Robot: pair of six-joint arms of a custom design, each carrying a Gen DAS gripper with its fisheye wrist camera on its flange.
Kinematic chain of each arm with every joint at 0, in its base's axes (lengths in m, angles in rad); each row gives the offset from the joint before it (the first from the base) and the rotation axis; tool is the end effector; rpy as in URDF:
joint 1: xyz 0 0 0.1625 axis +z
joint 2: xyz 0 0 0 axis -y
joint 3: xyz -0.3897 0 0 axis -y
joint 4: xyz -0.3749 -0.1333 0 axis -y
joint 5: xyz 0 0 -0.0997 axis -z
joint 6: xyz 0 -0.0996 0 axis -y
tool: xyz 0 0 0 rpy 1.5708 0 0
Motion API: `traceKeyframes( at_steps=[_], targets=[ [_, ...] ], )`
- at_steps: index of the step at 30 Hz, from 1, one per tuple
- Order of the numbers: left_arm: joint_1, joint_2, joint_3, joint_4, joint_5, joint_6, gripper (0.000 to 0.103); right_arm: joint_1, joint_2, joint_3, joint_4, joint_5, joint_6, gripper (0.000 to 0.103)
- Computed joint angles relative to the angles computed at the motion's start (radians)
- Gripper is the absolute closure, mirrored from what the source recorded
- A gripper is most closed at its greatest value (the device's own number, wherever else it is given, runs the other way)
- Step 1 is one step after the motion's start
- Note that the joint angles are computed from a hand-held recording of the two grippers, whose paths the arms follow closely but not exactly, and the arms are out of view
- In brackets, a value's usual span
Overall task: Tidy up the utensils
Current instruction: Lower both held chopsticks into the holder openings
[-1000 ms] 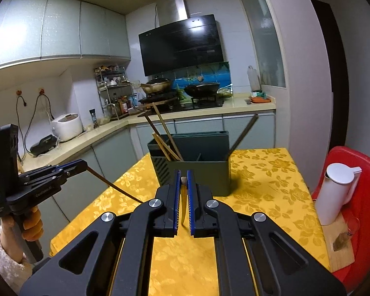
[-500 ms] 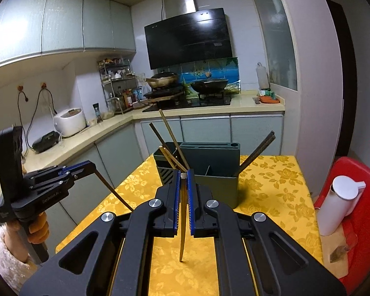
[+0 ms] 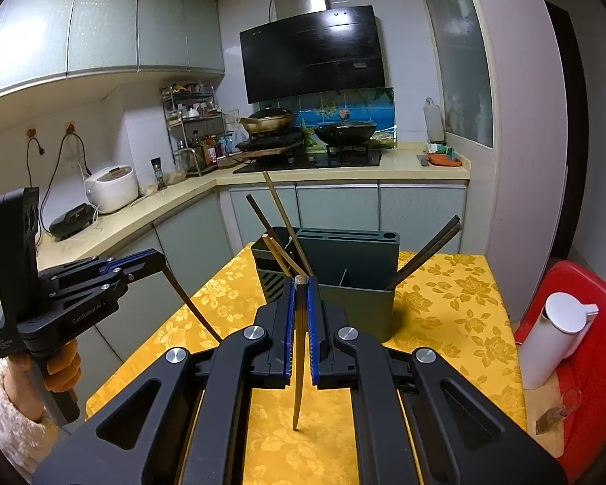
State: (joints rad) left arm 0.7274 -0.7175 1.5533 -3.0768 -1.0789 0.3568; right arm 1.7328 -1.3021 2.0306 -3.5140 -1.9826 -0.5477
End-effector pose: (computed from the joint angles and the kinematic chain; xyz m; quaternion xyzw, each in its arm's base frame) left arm -0.3863 -0.5853 0.1337 0.4512 0.8011 -0.3650 0.1463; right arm 0.1734 -0.4818 0.3503 0.1699 -0.7943 0.5161 0.2718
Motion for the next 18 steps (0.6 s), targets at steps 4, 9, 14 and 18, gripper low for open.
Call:
traceKeyframes(
  at_steps=[4, 9, 14, 18],
  targets=[
    [-0.003, 0.009, -0.028, 0.033, 0.003, -0.001, 0.097, -0.009, -0.011, -0.019, 0.044, 0.013, 0.044, 0.096],
    [-0.010, 0.020, -0.082, 0.083, -0.009, -0.003, 0.097, -0.005, -0.010, -0.074, 0.043, 0.003, 0.037, 0.096],
    [-0.025, 0.056, -0.180, 0.153, -0.028, -0.011, 0.097, 0.014, 0.009, -0.146, 0.028, -0.024, -0.002, 0.096],
    [-0.038, 0.100, -0.278, 0.197, -0.035, -0.023, 0.097, 0.030, 0.035, -0.217, 0.006, -0.037, -0.042, 0.096]
  ],
)
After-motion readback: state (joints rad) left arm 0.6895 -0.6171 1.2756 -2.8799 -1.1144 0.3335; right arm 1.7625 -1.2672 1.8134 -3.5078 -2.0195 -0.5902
